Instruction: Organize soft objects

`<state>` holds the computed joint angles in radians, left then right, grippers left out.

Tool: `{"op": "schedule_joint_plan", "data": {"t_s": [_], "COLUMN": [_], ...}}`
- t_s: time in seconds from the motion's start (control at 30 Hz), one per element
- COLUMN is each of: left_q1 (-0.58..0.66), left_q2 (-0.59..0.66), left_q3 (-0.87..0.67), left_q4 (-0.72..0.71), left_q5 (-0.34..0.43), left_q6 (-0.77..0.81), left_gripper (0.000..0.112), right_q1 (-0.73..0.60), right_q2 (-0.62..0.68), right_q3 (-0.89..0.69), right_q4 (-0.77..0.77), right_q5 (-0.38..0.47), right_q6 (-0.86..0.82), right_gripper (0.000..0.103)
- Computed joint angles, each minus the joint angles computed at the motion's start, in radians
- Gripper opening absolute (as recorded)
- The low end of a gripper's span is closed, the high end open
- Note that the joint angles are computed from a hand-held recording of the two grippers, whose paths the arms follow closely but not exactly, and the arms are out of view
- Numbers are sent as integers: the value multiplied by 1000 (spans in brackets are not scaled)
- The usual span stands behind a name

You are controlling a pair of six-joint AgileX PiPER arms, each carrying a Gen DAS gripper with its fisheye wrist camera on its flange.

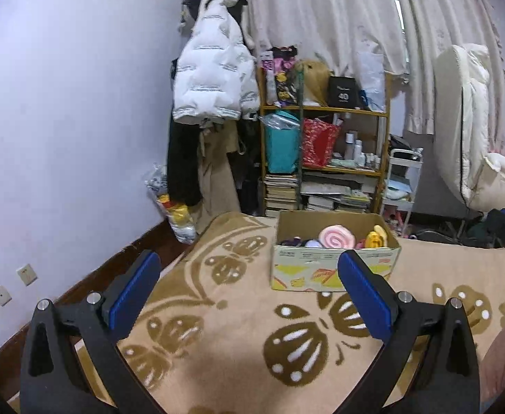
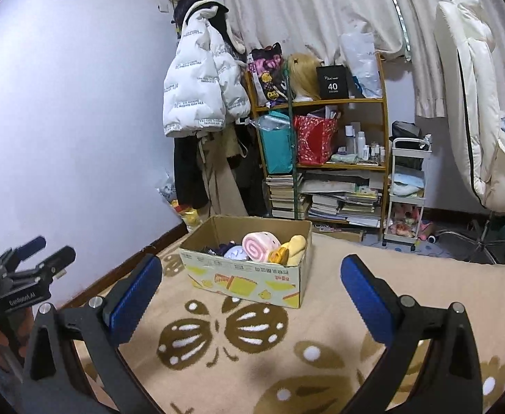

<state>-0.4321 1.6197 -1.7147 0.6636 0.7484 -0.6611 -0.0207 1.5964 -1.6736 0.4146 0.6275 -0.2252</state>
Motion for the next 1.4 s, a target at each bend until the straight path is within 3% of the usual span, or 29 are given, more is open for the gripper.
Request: {"op": "schedule_joint_plan", "data": {"t_s": [0.2, 0.47, 1.4], "left_q1": [8, 66, 51], "left_q2": [-38, -68, -75], "left_q3": [88, 151, 215], "left_q4": [53, -8, 32], "left_q5": [-38, -90, -133], "left_q6": [-42, -57, -57], "left_gripper": [102, 102, 102], "right_q1": [9, 11, -11], "right_q2": [-3, -20, -34], "right_q3": [14, 49, 65], "right_q4": [-30, -59, -66], "right_q5": [3, -23, -24], "right_q6": [33, 62, 45], "right_gripper": [103, 103, 103]}}
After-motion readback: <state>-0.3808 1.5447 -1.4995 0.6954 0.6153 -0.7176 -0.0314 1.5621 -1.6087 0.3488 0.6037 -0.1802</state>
